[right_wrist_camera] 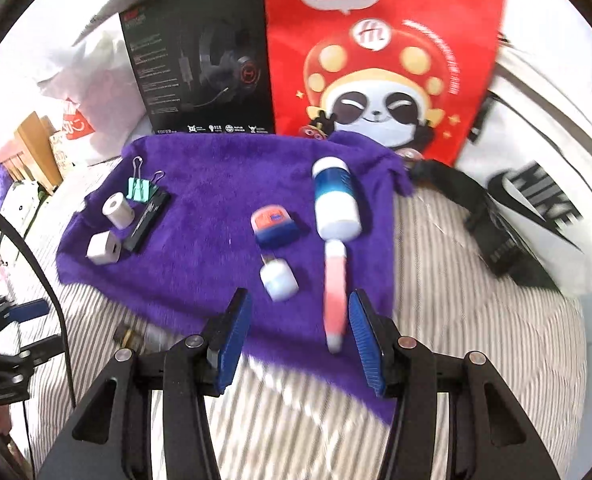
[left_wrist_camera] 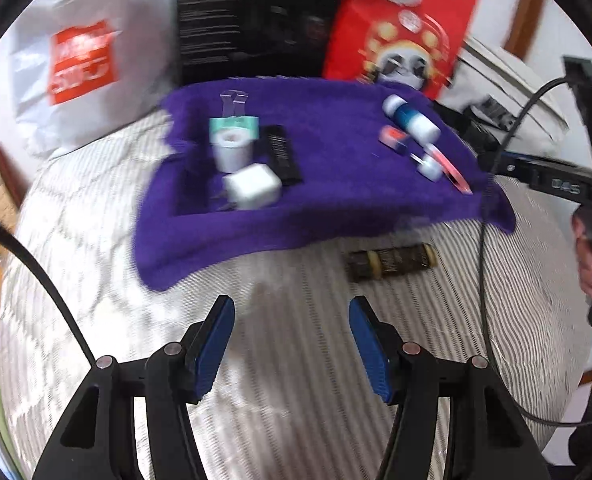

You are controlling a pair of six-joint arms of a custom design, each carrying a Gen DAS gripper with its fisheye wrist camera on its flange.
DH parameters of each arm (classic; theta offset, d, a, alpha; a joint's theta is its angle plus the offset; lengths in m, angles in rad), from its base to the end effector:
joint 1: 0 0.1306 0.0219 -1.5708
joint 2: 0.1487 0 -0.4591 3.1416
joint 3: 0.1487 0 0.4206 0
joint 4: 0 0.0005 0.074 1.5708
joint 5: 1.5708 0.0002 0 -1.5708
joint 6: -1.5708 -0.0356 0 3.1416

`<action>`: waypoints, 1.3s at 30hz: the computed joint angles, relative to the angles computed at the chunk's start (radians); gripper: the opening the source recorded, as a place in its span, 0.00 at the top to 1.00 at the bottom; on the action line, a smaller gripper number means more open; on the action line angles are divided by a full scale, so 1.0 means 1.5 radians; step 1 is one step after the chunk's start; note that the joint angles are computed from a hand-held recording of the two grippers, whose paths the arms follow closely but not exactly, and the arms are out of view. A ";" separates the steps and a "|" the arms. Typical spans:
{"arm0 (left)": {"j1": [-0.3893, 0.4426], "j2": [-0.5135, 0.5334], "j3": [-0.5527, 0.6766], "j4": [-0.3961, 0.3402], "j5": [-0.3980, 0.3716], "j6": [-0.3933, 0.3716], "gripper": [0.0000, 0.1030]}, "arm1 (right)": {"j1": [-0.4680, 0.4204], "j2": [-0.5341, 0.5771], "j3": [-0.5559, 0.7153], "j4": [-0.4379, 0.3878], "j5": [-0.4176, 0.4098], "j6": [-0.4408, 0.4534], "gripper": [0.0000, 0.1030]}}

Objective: Organize rigid objects
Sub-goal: 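Move both open grippers back toward the remaining brown bottle, then grasp the brown Grand Reserve bottle with the left gripper and lift it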

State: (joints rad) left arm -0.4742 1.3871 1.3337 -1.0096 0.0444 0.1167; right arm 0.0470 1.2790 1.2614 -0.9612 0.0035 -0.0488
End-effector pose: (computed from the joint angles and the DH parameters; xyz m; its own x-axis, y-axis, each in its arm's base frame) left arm 0.4251 -0.2205 0.4711 -0.8275 0.2940 -0.4784 0.3816 0.9194 -0.0951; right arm 0.4375 0.0200 0.4865 -0.8301 0.0098 -0.5575 -0.0045 0.9997 0.0243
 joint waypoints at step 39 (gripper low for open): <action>-0.075 0.081 0.050 0.006 0.047 -0.217 0.68 | -0.081 -0.102 -0.119 -0.040 -0.085 -0.003 0.47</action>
